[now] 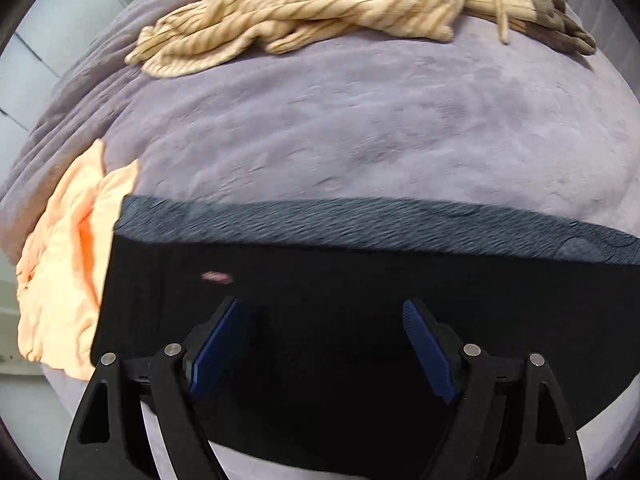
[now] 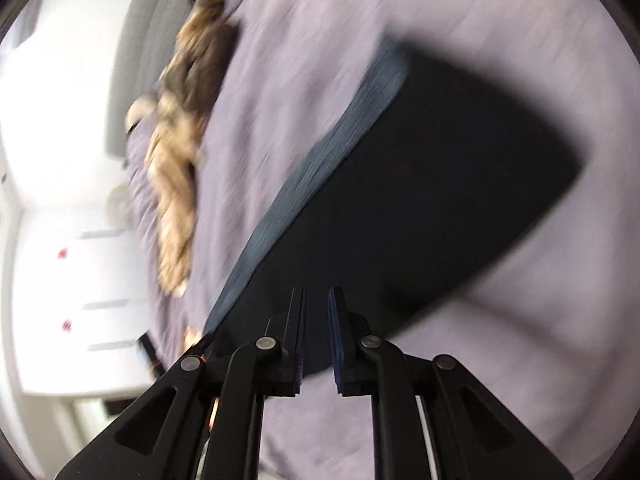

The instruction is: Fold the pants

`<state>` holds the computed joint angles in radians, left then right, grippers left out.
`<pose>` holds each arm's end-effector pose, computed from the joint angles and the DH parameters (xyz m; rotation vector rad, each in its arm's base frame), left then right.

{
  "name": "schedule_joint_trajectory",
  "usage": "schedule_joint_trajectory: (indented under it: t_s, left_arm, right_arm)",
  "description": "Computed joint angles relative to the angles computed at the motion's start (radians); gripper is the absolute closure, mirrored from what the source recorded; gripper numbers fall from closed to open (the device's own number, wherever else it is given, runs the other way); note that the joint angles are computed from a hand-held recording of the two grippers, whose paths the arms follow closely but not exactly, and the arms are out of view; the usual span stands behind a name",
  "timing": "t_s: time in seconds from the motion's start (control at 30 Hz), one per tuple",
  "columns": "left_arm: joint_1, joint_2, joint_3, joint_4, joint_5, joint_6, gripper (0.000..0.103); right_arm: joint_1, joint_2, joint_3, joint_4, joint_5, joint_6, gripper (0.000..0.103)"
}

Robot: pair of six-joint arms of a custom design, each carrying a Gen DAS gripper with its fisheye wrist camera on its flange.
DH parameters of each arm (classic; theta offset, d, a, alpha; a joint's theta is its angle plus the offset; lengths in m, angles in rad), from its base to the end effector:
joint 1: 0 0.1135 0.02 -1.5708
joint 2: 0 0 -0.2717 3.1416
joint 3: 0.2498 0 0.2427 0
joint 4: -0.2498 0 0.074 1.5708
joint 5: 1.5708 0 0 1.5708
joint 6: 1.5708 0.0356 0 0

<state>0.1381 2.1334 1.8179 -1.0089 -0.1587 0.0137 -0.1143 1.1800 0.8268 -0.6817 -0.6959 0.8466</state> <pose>0.4288 0.0653 0.2215 -0.2085 2.8898 0.2569 0.2109 -0.0012 0.2525 0.9934 2.4786 1.1610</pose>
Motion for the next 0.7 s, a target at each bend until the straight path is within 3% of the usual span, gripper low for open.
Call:
schedule_joint_trajectory:
  t_s: [0.03, 0.13, 0.2, 0.27, 0.33, 0.6, 0.67, 0.7]
  left_arm:
    - [0.054, -0.027, -0.040, 0.013, -0.001, 0.035, 0.020]
    - [0.157, 0.012, -0.022, 0.030, -0.016, 0.086, 0.020]
    - [0.210, 0.020, -0.064, 0.082, -0.033, 0.133, 0.020]
    - [0.258, 0.029, -0.101, 0.099, 0.010, 0.184, 0.006]
    - [0.287, 0.061, -0.084, 0.111, 0.061, 0.230, 0.002]
    - [0.315, 0.096, -0.058, 0.104, 0.144, 0.283, 0.000]
    - [0.316, 0.096, -0.069, 0.113, 0.155, 0.281, 0.000]
    - [0.315, 0.094, -0.077, 0.119, 0.157, 0.280, 0.000]
  right_arm:
    - [0.126, -0.010, -0.047, 0.109, -0.032, 0.103, 0.089]
    - [0.503, 0.098, -0.122, 0.496, 0.008, 0.443, 0.089]
    - [0.717, 0.249, -0.106, 0.738, 0.118, 0.627, 0.087]
    - [0.822, 0.400, -0.063, 0.934, 0.162, 0.739, 0.086]
    - [0.881, 0.512, -0.011, 1.034, 0.213, 0.823, 0.085]
    - [0.940, 0.630, 0.149, 0.901, 0.269, 0.836, 0.080]
    - [0.943, 0.614, 0.159, 0.850, 0.285, 0.819, 0.068]
    - [0.945, 0.607, 0.178, 0.794, 0.297, 0.799, 0.054]
